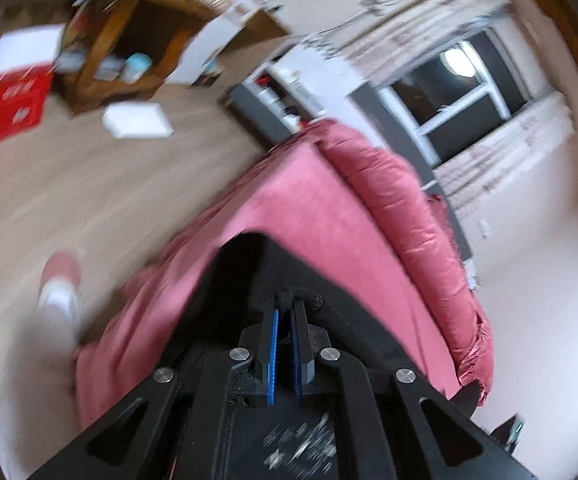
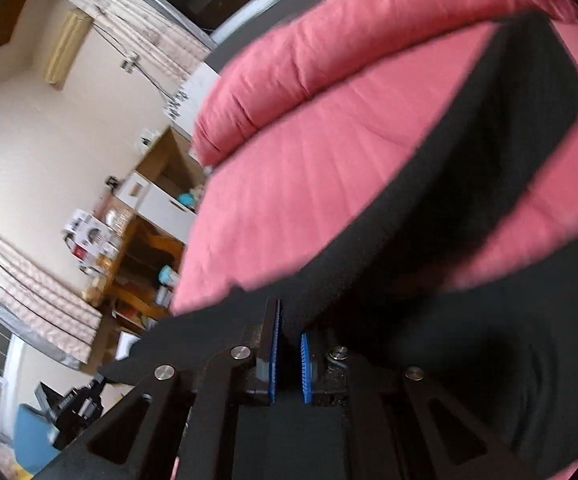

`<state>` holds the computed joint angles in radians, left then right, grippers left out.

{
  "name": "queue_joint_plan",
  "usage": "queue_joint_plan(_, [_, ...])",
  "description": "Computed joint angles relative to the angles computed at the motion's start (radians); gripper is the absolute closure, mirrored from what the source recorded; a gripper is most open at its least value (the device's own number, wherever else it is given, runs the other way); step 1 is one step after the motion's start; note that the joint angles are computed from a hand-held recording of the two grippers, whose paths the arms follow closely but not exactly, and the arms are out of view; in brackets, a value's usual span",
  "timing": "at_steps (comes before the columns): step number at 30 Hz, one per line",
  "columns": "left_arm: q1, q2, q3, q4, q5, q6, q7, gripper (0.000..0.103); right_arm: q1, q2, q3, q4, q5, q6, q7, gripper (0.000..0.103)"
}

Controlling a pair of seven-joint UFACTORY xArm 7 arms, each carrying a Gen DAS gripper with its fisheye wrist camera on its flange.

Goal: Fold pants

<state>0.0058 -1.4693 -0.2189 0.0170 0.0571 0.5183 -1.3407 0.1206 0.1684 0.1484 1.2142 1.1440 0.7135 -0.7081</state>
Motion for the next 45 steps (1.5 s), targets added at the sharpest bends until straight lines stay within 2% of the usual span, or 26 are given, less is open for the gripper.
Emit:
queue_joint_plan(1, [-0.033, -0.061, -0.002, -0.03, -0.03, 0.068, -0.04, 0.098, 0.001, -0.001, -0.001, -0.035, -0.015, 0.009, 0.012, 0.094])
queue_joint_plan(3, [-0.065, -0.148, 0.007, -0.074, -0.061, 0.133, -0.093, 0.098, 0.012, 0.001, -0.001, -0.093, -0.043, -0.021, 0.032, 0.094])
queue_joint_plan(5, [-0.116, -0.261, -0.016, -0.125, -0.086, 0.203, -0.182, 0.098, 0.025, 0.03, -0.015, -0.113, -0.034, -0.021, 0.037, 0.094])
queue_joint_plan(7, [-0.142, -0.276, -0.011, -0.139, -0.079, 0.21, -0.211, 0.097, -0.024, 0.037, 0.017, -0.129, 0.063, -0.001, -0.031, 0.095])
queue_joint_plan(9, [-0.143, -0.209, 0.009, -0.118, -0.064, 0.17, -0.196, 0.096, -0.018, 0.036, 0.006, -0.124, 0.057, 0.009, -0.04, 0.094])
queue_joint_plan(11, [-0.15, -0.194, 0.003, -0.111, -0.057, 0.146, -0.205, 0.086, -0.009, 0.026, 0.009, -0.131, 0.05, -0.017, -0.074, 0.094])
queue_joint_plan(14, [-0.11, -0.24, 0.046, -0.101, -0.037, 0.133, -0.163, 0.083, -0.002, 0.024, 0.011, -0.134, 0.05, -0.033, -0.097, 0.094])
queue_joint_plan(17, [-0.012, -0.306, 0.036, -0.018, 0.022, 0.25, -0.091, 0.079, -0.006, 0.033, 0.008, -0.124, 0.056, -0.019, -0.097, 0.094])
queue_joint_plan(19, [0.042, -0.35, 0.008, 0.043, 0.059, 0.334, -0.061, 0.075, -0.02, 0.032, -0.002, -0.117, 0.043, 0.003, -0.101, 0.094])
queue_joint_plan(21, [0.064, -0.355, -0.022, 0.095, 0.074, 0.392, -0.042, 0.07, -0.031, 0.024, -0.007, -0.125, 0.045, 0.014, -0.115, 0.094])
queue_joint_plan(23, [0.039, -0.332, -0.015, 0.117, 0.047, 0.413, -0.027, 0.069, -0.027, 0.026, -0.004, -0.124, 0.05, 0.005, -0.12, 0.094])
queue_joint_plan(26, [-0.057, -0.234, -0.011, 0.104, -0.052, 0.361, -0.033, 0.068, -0.018, 0.024, 0.001, -0.126, 0.055, -0.007, -0.115, 0.094])
queue_joint_plan(29, [-0.15, -0.044, -0.025, 0.084, -0.133, 0.214, -0.05, 0.068, -0.01, 0.013, 0.002, -0.136, 0.054, -0.015, -0.107, 0.094])
queue_joint_plan(33, [-0.195, 0.132, -0.05, 0.088, -0.15, 0.115, -0.09, 0.068, -0.017, 0.012, -0.005, -0.131, 0.061, 0.011, -0.096, 0.093])
queue_joint_plan(37, [-0.192, 0.239, -0.075, 0.091, -0.121, 0.045, -0.132, 0.067, -0.03, 0.022, -0.013, -0.12, 0.074, 0.041, -0.079, 0.089])
queue_joint_plan(39, [-0.166, 0.241, -0.089, 0.065, -0.117, -0.01, -0.2, 0.066, -0.036, 0.026, -0.016, -0.114, 0.078, 0.051, -0.063, 0.087])
queue_joint_plan(41, [-0.136, 0.2, -0.117, 0.01, -0.121, -0.098, -0.305, 0.064, -0.043, 0.016, -0.018, -0.118, 0.099, 0.041, -0.064, 0.08])
queue_joint_plan(43, [-0.112, 0.171, -0.146, -0.024, -0.119, -0.135, -0.404, 0.059, -0.055, 0.005, -0.026, -0.124, 0.139, 0.028, -0.079, 0.061])
queue_joint_plan(45, [-0.105, 0.173, -0.141, -0.038, -0.098, -0.148, -0.434, 0.056, -0.06, 0.004, -0.036, -0.122, 0.159, -0.014, -0.075, 0.061])
